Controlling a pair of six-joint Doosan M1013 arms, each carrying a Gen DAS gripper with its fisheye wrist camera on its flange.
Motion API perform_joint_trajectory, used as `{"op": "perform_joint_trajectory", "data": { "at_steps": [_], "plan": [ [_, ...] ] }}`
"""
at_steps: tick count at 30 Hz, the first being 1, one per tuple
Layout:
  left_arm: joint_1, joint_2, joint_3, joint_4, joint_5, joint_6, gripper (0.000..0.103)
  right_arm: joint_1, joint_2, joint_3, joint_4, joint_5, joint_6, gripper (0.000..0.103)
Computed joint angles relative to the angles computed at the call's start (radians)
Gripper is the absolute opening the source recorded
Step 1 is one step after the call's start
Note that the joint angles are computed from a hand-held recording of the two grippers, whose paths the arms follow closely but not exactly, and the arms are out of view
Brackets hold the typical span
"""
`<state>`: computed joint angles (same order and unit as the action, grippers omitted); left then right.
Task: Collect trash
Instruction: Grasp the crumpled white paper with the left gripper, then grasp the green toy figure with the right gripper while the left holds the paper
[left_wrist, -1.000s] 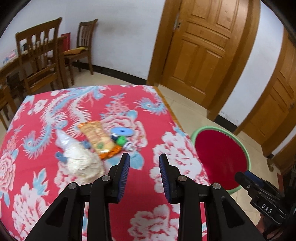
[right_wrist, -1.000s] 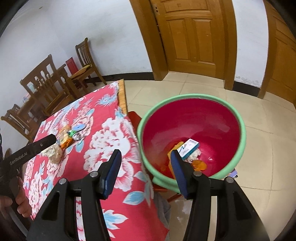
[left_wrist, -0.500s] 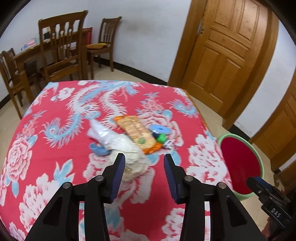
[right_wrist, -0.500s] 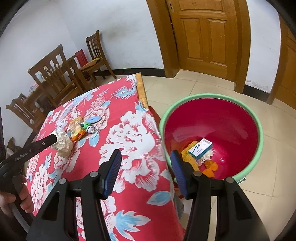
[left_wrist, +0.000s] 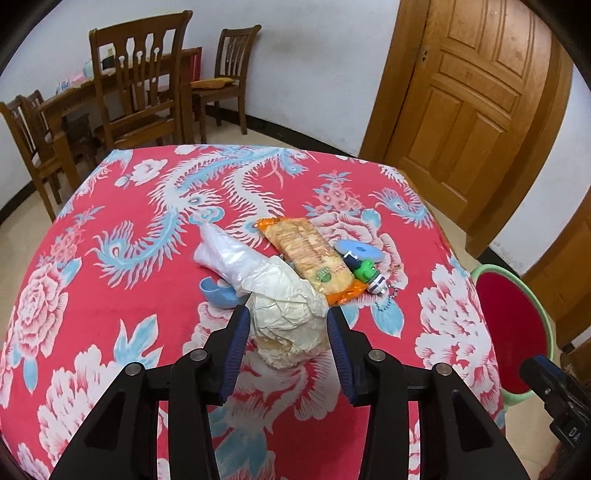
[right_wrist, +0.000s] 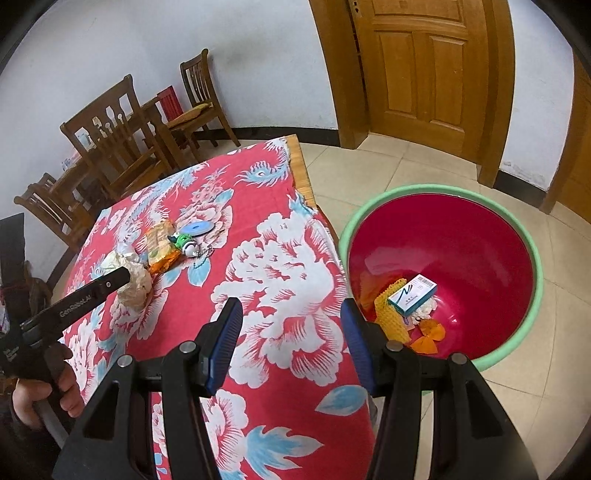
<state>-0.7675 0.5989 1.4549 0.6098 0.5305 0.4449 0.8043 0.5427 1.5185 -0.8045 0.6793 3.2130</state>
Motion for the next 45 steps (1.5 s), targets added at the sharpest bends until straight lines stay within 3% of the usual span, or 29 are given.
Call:
{"op": "perform_joint_trajectory", "data": {
  "at_steps": [7, 15, 23, 45],
  "plan": [
    [0.007, 0.002, 0.006, 0.018, -0.008, -0.018, 0.044, -0.006, 0.022, -0.038, 0.045, -0.010, -0.079, 0.056],
    [0.019, -0.014, 0.033, -0.015, -0.062, 0.012, 0.037, -0.011, 0.054, -0.095, 0.114, -0.021, -0.201, 0.056],
    [0.023, -0.051, 0.070, 0.073, -0.099, -0.076, 0.037, -0.018, 0.088, -0.157, 0.158, -0.009, -0.282, 0.056],
    [0.060, -0.064, 0.095, 0.107, -0.118, -0.144, 0.037, -0.060, 0.259, -0.425, 0.378, 0.058, -0.596, 0.056]
  ]
}}
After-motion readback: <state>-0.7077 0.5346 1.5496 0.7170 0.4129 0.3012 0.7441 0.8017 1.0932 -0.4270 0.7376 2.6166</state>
